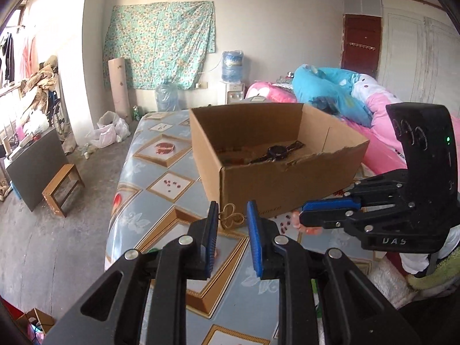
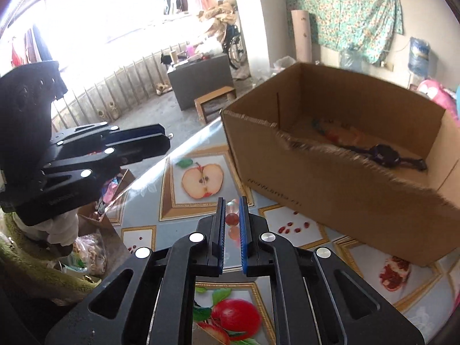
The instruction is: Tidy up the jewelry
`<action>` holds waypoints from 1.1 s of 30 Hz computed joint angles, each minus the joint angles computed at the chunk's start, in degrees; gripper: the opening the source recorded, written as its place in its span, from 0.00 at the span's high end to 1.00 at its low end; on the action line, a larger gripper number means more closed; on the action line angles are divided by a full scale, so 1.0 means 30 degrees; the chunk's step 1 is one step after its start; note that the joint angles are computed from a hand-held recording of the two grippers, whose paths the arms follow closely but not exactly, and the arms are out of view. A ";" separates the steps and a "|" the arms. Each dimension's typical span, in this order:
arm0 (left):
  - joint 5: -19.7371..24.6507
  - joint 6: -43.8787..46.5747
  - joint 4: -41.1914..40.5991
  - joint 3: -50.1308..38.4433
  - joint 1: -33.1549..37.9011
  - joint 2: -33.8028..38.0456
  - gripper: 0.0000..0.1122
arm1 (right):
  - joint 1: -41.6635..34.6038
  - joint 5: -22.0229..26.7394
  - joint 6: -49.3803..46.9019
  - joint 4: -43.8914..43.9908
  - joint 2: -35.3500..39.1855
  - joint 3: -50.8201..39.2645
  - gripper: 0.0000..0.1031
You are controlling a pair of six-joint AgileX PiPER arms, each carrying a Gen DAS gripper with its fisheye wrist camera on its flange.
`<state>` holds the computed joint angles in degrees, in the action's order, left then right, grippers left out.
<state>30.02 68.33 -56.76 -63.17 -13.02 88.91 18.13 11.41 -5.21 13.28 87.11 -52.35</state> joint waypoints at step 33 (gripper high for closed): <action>0.2878 -0.8474 0.7415 -1.1288 -0.4588 0.7043 0.83 | -1.0157 0.8482 -0.9822 1.2257 0.4511 -0.8298 0.83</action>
